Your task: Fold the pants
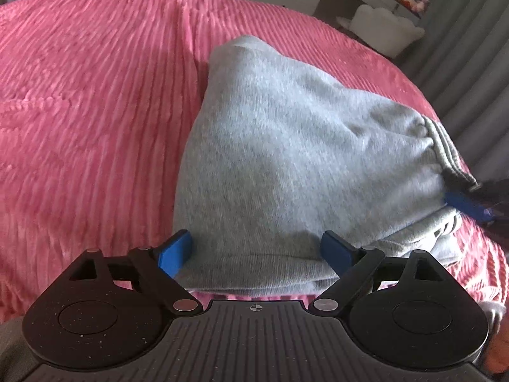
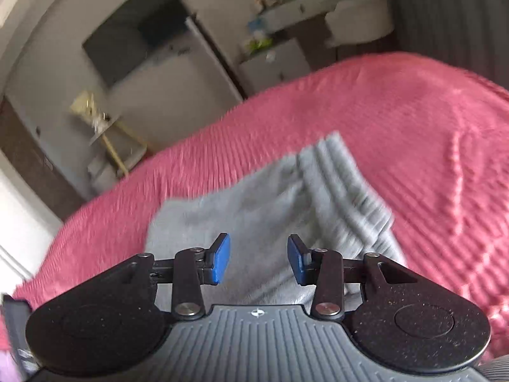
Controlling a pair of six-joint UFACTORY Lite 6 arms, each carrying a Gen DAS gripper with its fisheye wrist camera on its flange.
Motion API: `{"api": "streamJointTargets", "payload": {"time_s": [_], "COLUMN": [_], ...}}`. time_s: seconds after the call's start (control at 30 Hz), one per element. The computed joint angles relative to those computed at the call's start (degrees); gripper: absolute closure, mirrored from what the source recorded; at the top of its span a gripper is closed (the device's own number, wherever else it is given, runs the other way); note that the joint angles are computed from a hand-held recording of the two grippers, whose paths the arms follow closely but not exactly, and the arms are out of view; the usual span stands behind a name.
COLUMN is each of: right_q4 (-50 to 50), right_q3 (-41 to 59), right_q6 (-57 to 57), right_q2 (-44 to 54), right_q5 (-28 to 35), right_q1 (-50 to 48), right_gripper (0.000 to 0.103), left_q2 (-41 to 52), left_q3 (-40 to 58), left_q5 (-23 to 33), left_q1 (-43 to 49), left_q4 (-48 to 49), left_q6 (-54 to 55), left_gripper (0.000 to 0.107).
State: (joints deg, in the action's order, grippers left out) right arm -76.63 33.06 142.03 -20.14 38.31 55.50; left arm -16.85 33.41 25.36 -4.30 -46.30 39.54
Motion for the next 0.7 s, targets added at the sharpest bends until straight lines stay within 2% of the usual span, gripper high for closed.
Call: {"api": "streamJointTargets", "payload": {"time_s": [0.07,0.1,0.17,0.23,0.37,0.47,0.57,0.63,0.67,0.7], "right_q4": [3.4,5.2,6.5,9.6,15.8,13.3,8.2,7.6,7.7,6.8], "right_q3": [0.0,-0.8,-2.0,-1.3,5.8,7.8,5.4,2.8,1.1,0.6], "right_q6": [-2.0,-2.5,-2.5,-6.2,-17.2,-17.5,-14.4,-12.8,-12.0,-10.0], "right_q2": [3.6,4.8,5.2,4.9,10.6,9.4,7.2,7.5,7.4,8.3], "right_q5": [-4.1,-6.5,-5.5,-3.2,1.5,5.2,3.0,-1.5,-4.0,-5.7], "right_q1": [-2.1,-3.1,-1.1,0.9,2.5,4.6,3.8,0.5,-1.1,-2.5], "right_gripper": [0.067,0.074,0.082,0.082,0.082,0.067,0.053,0.056,0.065,0.066], "left_q2": [-0.6,-1.0,-1.5,-1.5,-4.1,-6.7,-7.4,-7.5,-7.9,-8.0], "left_q3": [-0.1,-0.3,-0.5,-0.4,-2.1,-3.6,-4.2,-4.3,-4.5,-4.4], "left_q5": [-0.2,-0.2,0.0,0.7,0.2,-0.4,0.8,1.7,1.3,0.7], "left_q1": [-0.8,-1.0,-0.6,0.4,2.1,3.1,5.2,7.1,7.5,7.8], "left_q4": [3.5,4.7,4.2,3.9,1.1,-3.7,-10.7,-13.9,-14.4,-14.4], "left_q6": [-3.4,-4.5,-4.2,-4.4,-2.0,2.7,9.3,11.8,11.5,10.8], "left_gripper": [0.01,0.01,0.01,0.01,0.01,0.01,0.01,0.01,0.01,0.01]}}
